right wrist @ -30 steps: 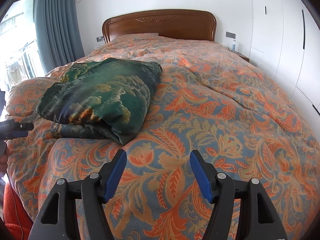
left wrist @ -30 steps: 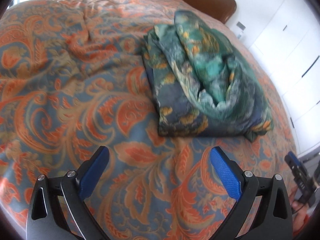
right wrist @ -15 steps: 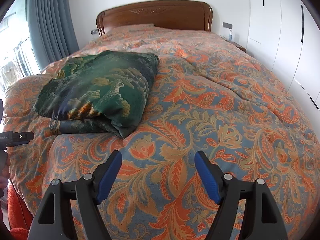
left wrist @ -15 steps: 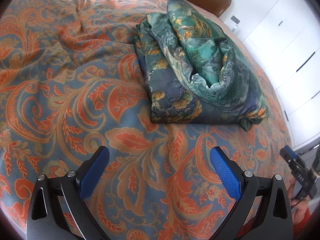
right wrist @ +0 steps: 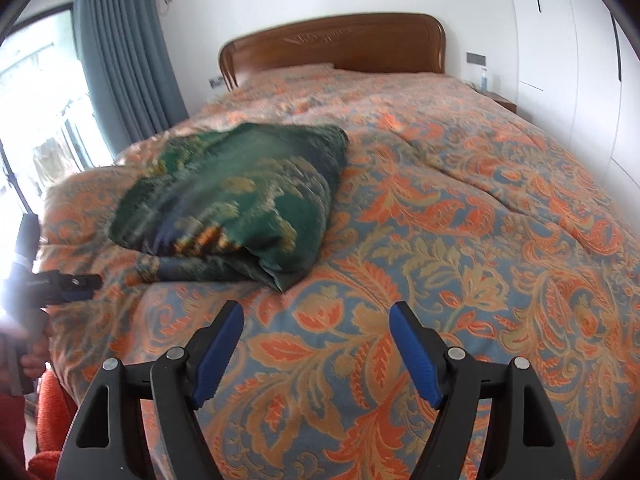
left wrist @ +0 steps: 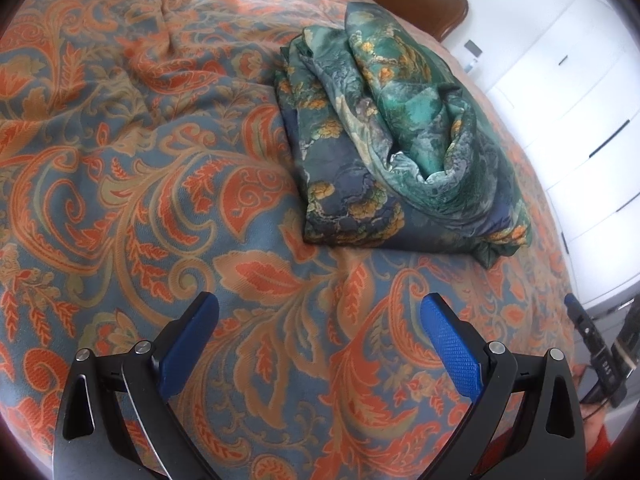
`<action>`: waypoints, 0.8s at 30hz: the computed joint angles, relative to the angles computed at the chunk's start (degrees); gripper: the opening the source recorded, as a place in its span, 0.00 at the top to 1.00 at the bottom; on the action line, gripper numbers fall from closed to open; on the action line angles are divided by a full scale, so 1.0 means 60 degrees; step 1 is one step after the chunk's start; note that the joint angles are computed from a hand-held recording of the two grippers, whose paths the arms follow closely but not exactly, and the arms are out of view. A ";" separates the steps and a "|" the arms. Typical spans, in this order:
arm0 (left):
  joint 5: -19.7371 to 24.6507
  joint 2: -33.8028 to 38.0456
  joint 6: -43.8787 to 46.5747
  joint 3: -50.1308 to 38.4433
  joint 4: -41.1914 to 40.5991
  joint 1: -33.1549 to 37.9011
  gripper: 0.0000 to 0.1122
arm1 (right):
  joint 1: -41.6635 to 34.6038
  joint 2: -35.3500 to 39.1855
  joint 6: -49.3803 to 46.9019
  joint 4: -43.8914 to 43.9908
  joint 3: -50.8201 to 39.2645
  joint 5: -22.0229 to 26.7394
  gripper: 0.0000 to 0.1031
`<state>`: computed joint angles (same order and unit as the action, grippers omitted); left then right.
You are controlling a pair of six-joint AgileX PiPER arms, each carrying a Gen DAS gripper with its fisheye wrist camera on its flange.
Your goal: Fold large clothes
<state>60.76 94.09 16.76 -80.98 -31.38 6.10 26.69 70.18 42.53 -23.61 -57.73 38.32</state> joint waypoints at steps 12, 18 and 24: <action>0.0066 0.0191 -0.0109 -0.0124 -0.0090 0.0018 0.10 | -0.0336 -0.0011 -0.0962 0.1210 0.0242 -0.0530 0.25; 0.0039 0.0185 -0.0132 -0.0112 -0.0063 -0.0035 0.10 | -0.0449 0.0001 -0.1151 0.1497 0.0307 -0.0660 0.25; 0.0009 0.0164 -0.0188 -0.0087 -0.0077 -0.0038 0.10 | -0.0347 0.0079 -0.1089 0.1455 0.0259 -0.0568 0.25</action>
<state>60.81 95.07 15.64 -81.51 -31.84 5.87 24.61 70.65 35.99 -14.88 -56.17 34.91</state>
